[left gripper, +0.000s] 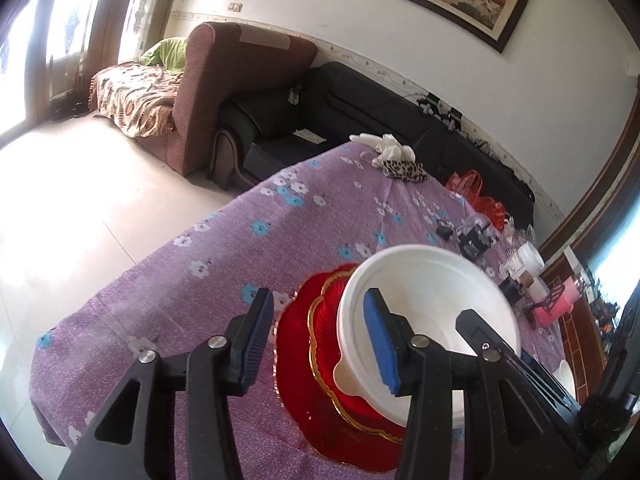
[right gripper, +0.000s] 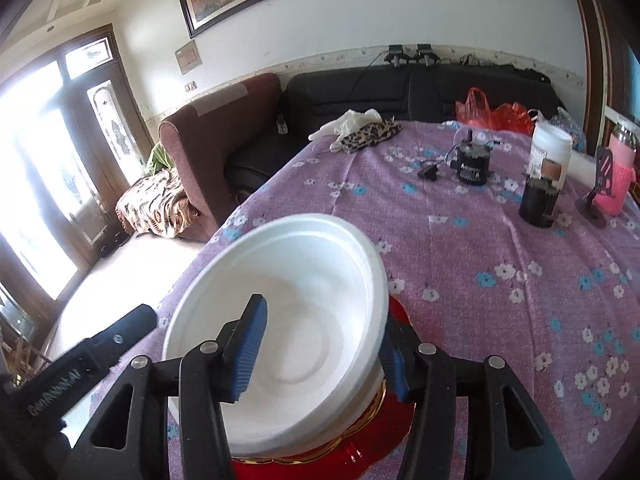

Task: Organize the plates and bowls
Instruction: 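Lower the white bowl into the beige bowl and open the right tool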

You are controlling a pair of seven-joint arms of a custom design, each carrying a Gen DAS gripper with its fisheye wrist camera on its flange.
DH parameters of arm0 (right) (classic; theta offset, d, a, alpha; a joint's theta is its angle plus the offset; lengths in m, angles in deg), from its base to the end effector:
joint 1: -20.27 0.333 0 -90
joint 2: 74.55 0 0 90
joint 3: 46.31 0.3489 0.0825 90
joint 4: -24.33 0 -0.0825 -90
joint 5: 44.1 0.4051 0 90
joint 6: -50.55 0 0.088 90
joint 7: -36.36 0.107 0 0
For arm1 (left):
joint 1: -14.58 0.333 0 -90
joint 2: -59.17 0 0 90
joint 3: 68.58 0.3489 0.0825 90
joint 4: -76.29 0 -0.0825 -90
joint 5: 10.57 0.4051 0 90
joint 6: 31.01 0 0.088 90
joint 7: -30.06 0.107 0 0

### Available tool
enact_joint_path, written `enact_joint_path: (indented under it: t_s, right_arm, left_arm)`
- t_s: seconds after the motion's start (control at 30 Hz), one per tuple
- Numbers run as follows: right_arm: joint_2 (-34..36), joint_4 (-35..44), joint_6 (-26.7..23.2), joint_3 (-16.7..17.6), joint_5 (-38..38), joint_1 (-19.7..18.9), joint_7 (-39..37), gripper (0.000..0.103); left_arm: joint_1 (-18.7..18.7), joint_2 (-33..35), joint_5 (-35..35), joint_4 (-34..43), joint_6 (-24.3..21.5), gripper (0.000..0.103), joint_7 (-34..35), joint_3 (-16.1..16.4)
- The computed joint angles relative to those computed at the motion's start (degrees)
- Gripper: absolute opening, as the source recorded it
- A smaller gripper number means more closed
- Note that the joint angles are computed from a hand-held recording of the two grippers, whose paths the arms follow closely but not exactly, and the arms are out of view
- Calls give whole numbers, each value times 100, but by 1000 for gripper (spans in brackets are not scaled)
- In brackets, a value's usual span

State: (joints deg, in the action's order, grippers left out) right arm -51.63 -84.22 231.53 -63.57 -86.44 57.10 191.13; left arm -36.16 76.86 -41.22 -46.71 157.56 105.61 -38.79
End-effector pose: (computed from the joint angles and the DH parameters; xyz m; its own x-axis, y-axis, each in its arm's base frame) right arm 0.6221 0.3105 0.3994 0.1186 -0.9744 -0.1911 -0.6621 0.0659 -0.7465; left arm 0.6006 -0.1972 0.3953 0.1751 -0.9068 0.3834 -0.6238 -0.4035 -0.6694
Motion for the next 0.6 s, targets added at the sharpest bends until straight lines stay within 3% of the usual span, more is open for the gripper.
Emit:
enact_joint_path:
  t_s: [0.13,0.23,0.4,0.47,0.53,0.6]
  right_arm:
    - [-16,-6,12,-633,-391,535,433,70]
    - [-64,-13,-35,-653,-612,525,643,72]
    - [-209,-132,76,-1143,-1327,832,1561,73]
    - [-286,-196,133,-1305,-1635,922,1905,73]
    - [-365,-272,191,-1680,-2141,1192,2455,74]
    - [-440,-350,270,-2108,-2766,1491,3154,78]
  left_arm:
    - [-51,-130,-216,-145,150,48,94,51]
    - [-335,-162,-532,-212,212,48,284,306]
    - [-253,-292,-880,-303,335,49,599,139]
    - [-305,-350,-1074,-362,418,56,736,149]
    - [-645,-362,-1440,-389,505,64,968,430]
    - [-1238,-318,-1982,-382,610,70,1353,915]
